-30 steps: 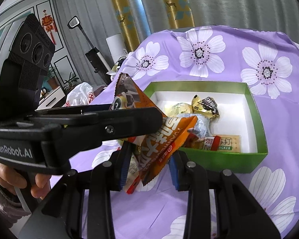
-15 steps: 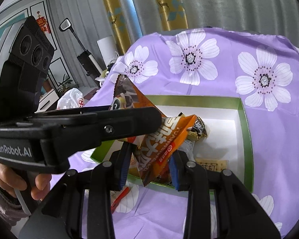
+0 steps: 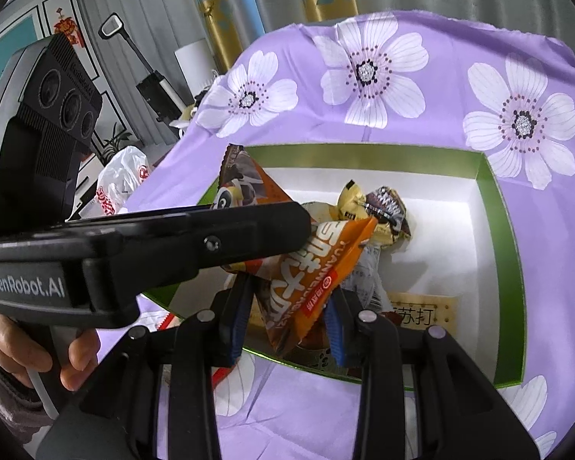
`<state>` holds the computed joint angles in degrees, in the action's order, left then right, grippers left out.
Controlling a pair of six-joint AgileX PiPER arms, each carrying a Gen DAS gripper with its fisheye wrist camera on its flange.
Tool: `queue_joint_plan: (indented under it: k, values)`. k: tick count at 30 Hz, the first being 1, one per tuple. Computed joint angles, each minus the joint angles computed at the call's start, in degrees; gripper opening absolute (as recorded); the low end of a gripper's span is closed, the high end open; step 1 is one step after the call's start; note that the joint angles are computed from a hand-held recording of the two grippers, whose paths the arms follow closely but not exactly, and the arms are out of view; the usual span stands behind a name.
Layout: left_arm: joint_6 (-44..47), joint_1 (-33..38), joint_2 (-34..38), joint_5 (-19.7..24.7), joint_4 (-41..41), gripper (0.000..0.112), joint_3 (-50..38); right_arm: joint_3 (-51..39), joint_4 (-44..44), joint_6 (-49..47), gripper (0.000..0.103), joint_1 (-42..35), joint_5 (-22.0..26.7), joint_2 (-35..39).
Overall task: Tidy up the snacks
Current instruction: 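Carry the orange panda bag over the green box and lower it inside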
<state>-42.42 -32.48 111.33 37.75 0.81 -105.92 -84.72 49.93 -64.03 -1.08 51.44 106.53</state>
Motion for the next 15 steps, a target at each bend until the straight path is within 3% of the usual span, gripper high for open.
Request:
queue_joint_plan:
  k: [15]
  values:
    - [0.2, 0.7, 0.4, 0.1, -0.8, 0.065, 0.5, -2.2, -3.0, 3.7, 0.036, 1.1, 0.3, 1.8]
